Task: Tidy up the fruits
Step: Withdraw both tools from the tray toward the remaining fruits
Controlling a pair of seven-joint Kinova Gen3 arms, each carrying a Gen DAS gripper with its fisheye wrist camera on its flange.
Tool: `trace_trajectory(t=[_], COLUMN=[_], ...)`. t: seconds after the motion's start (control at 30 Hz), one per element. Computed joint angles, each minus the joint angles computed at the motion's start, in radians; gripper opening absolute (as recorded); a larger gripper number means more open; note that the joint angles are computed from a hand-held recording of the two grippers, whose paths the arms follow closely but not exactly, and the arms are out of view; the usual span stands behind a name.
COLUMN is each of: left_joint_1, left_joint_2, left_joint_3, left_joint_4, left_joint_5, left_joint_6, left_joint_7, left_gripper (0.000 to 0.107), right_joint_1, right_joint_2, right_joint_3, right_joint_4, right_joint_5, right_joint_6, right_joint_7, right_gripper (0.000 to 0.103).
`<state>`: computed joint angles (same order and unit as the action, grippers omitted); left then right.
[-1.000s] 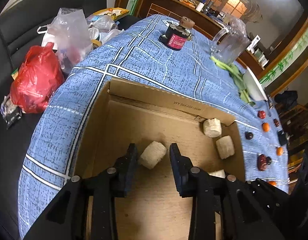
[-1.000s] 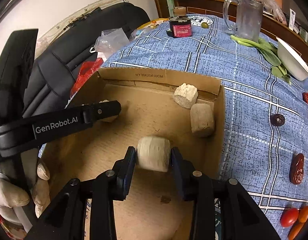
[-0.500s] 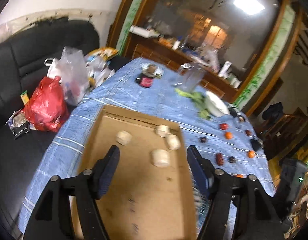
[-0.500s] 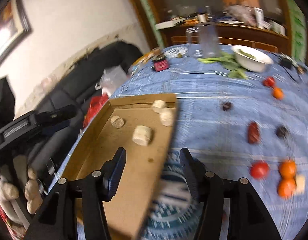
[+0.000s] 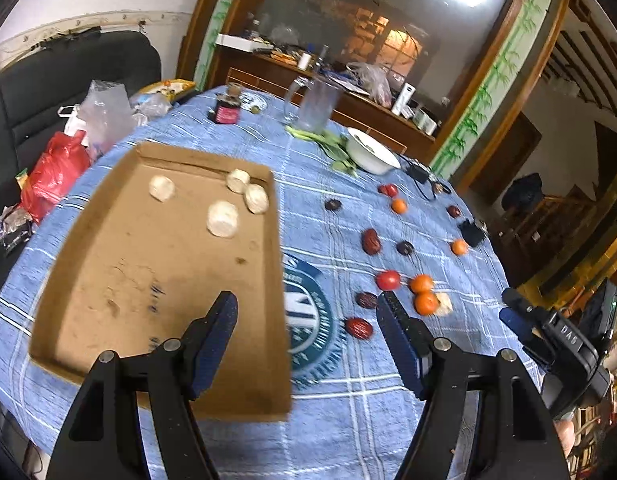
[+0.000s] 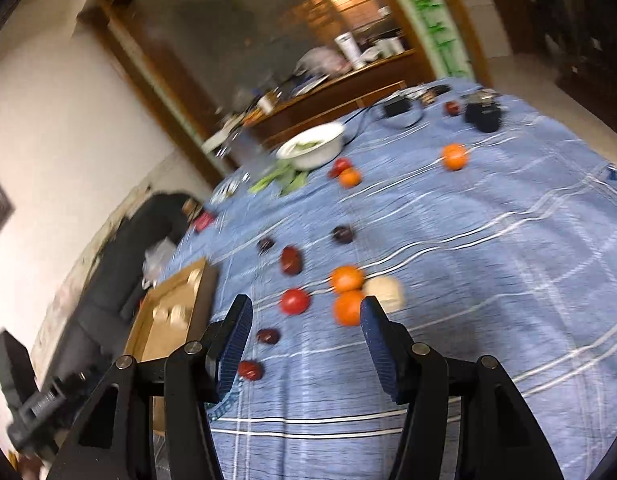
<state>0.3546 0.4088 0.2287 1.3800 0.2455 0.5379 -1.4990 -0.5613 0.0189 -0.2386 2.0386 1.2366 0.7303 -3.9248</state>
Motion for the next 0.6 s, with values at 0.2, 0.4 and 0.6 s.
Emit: trace_trajectory(t=[0.2,0.4,0.6], left_joint_1=[0.070,0.105,0.134], left_joint_2=[0.003,0.032,0.071], left_joint_3=[-0.023,-0.034,-0.045], left_joint_4=[-0.022,-0.051,-0.095], left_joint_5=[-0.062,-0.104,-0.137], left_joint_6=[0.030,0.061,0.099], left_joint_7=[0.043,0.074,0.105], left_gripper=[0.071,0.071,0.071], right_joint_1=[0.017,0.035,0.053], right_joint_2=[-0.032,-0.023,-0.009], right_joint_3=[-0.006,0.000,0.018], right_joint_4=[0.045,0.078,0.095], right_joint_5=[0.015,0.045,0.059], right_joint_6=[-0.029,-0.087,-0.143], right_joint_7=[-0.036,-0.073,-0.087], right_gripper=[0.064,0.064,0.064])
